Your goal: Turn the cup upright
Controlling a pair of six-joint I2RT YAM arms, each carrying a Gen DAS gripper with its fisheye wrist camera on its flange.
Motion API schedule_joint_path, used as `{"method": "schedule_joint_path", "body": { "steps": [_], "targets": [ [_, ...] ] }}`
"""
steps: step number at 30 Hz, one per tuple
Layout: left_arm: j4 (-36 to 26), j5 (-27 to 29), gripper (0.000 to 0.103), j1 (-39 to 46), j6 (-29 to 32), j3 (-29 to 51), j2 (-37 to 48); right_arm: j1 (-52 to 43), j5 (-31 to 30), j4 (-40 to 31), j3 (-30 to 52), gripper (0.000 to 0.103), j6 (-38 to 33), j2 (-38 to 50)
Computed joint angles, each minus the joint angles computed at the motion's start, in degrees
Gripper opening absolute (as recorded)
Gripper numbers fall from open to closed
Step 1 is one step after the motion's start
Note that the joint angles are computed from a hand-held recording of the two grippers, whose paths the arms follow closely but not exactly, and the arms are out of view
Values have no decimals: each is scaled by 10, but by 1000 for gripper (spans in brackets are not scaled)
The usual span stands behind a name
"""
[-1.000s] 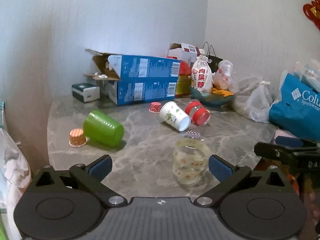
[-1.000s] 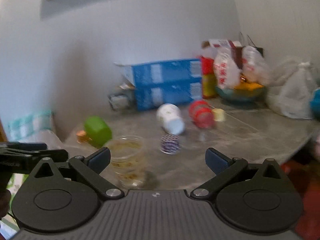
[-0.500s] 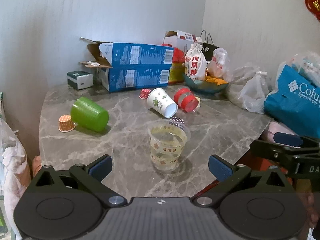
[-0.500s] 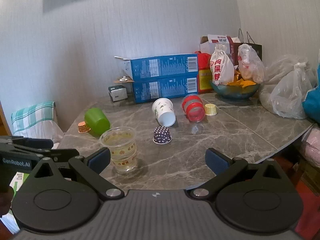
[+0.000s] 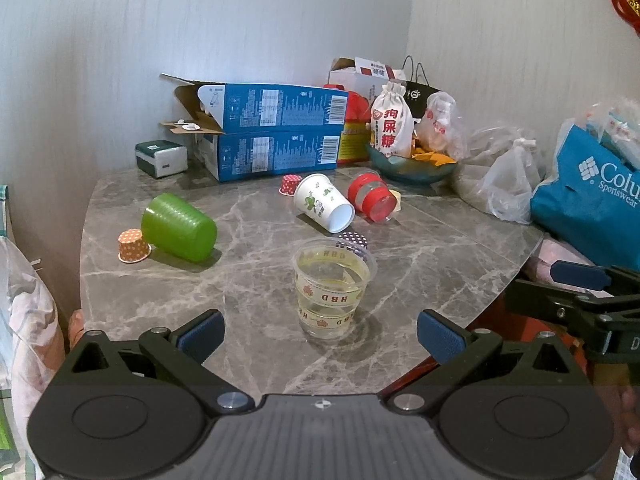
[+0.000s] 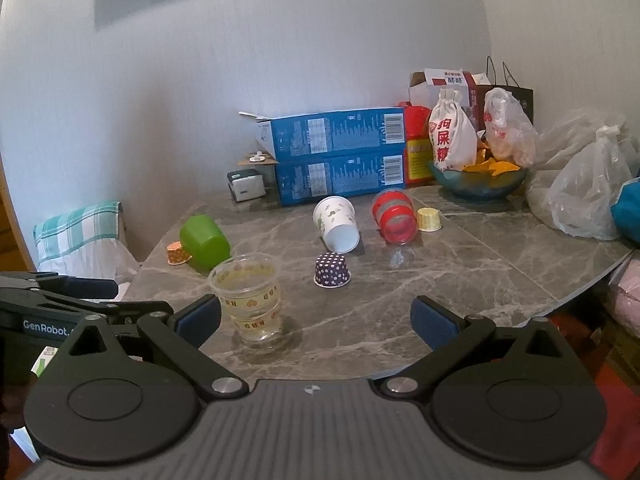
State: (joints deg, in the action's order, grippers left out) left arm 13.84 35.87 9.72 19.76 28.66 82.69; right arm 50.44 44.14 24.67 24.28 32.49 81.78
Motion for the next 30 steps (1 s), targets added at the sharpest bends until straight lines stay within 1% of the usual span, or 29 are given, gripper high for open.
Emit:
{"method": "schedule_joint_path", "body": {
  "steps": [10,16,30],
  "targets": [
    [1,-1,103,-2,3,-1,3,-2,-3,17,-1,102,-14,8],
    [-1,0,103,-1,0,2,7,-4,-6,15,-5,102,-9,4],
    [5,-2,103,0,-3,-1,5,0,-4,25,-6,102,-23,2]
  ]
}}
